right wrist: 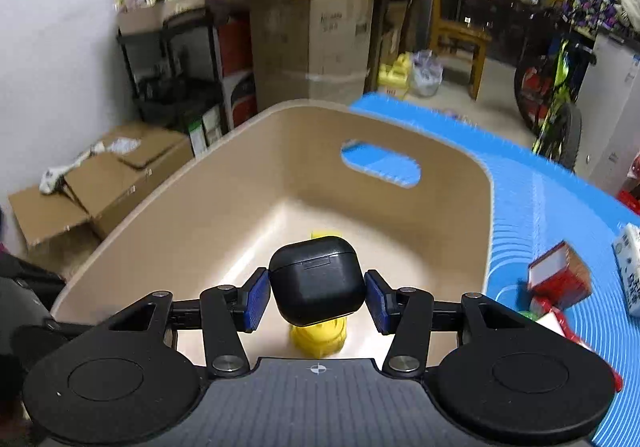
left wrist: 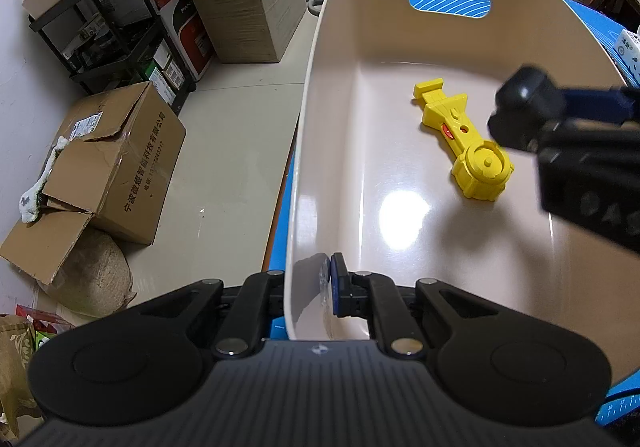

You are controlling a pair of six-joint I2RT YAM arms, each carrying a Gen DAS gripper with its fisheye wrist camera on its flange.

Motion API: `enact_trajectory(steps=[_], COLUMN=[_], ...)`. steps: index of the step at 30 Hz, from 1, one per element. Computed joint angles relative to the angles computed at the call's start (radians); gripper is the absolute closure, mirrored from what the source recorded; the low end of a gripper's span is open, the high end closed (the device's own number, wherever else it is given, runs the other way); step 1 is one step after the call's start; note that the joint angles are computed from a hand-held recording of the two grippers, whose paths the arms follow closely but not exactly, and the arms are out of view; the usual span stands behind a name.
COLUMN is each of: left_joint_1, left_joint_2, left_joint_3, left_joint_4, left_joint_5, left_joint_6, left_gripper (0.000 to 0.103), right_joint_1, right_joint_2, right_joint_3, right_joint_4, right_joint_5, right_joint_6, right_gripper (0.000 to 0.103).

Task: Organize rigid objects
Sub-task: 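Carry the earbud case into the basket with the right tool and release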

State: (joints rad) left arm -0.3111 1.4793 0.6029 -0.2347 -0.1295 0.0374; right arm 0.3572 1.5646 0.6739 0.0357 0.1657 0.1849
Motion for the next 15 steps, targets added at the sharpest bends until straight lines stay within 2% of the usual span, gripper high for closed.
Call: enact_trajectory(steps=[4, 9, 10, 15], left_joint_1=[-0.002, -0.006, -0.006, -0.003], left_joint_2=[0.000, 0.001, 0.000, 0.003], left_joint_3=[0.000, -0.006, -0.008, -0.007], left_joint_4=[0.000, 0.004, 0.006, 0.007], left_joint_5=[-0.003, -0.007, -0.008, -0.003], left_joint_6=[0.000, -0.002, -0.002, 0.000], left_gripper=[0.090, 0.089, 0.089, 0.090], right_joint_1=[-0.002, -0.006, -0.006, -0.025], right_joint_2=[0.069, 0.086, 0.084, 0.016], right_joint_3=[0.043, 0.080, 0.079, 0.032], right_joint_4=[-0.058, -0.130, -0.129, -0.104], right_joint_5=[-0.014, -0.031, -0.033, -0.077], right_joint_6=[-0.004, -0.024, -0.025, -0.006], right_gripper=[0.047, 0.047, 0.043, 0.039])
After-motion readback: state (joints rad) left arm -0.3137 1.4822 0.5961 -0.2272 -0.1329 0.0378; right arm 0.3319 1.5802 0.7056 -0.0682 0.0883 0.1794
